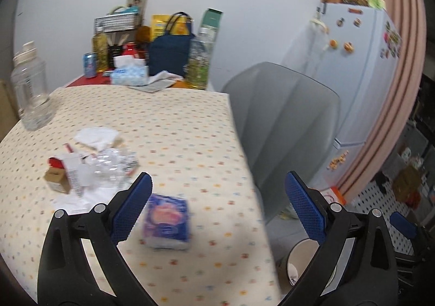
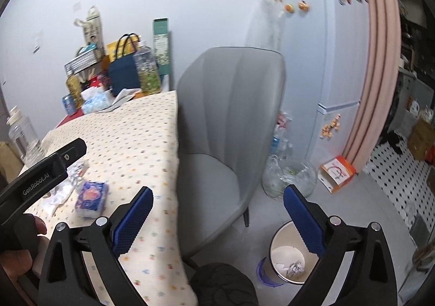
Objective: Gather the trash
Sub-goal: 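Move both open grippers back over the table of trash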
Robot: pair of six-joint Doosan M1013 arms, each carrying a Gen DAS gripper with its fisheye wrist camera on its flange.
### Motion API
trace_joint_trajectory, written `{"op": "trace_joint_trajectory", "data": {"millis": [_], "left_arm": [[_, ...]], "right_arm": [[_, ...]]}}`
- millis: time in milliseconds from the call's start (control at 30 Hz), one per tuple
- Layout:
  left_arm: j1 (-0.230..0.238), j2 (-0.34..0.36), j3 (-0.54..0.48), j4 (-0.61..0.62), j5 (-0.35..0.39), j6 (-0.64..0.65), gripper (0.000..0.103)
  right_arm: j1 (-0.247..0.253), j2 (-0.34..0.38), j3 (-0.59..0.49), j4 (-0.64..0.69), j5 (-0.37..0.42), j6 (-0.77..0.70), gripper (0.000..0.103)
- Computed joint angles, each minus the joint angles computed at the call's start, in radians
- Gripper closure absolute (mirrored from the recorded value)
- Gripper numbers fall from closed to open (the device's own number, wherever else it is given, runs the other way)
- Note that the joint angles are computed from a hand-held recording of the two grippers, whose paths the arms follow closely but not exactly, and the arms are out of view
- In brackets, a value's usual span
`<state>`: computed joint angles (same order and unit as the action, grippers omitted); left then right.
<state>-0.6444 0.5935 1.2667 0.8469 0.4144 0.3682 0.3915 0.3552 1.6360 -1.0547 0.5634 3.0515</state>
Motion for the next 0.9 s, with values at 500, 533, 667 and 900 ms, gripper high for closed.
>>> {"op": "trace_joint_trajectory", "data": {"millis": [500,533,667,900], "left_arm": [[0.065,-0.052,0.104,0.095,0.057,-0.177,0.006],[0.069,-0.054,0.108,0.091,0.062,-0.177,0.006],[0.081,-0.049,0.106,0.044,0.13,-0.127,0.006],[0.102,-0.051,0.117,-0.028,0.171,-0.063,0.006]], "right_arm": [[0.053,0.08,-0.109,0.155,-0.054,-0.228,0.008],[0.056,0.085,-0.115,0.164,-0.056,-0.241,0.008],[0.063,0.11,-0.148,0.227,-0.068,-0.322,0.008],[0.075,0.143,-0.188,0.298,-0.094,-0.406,0.008]]}}
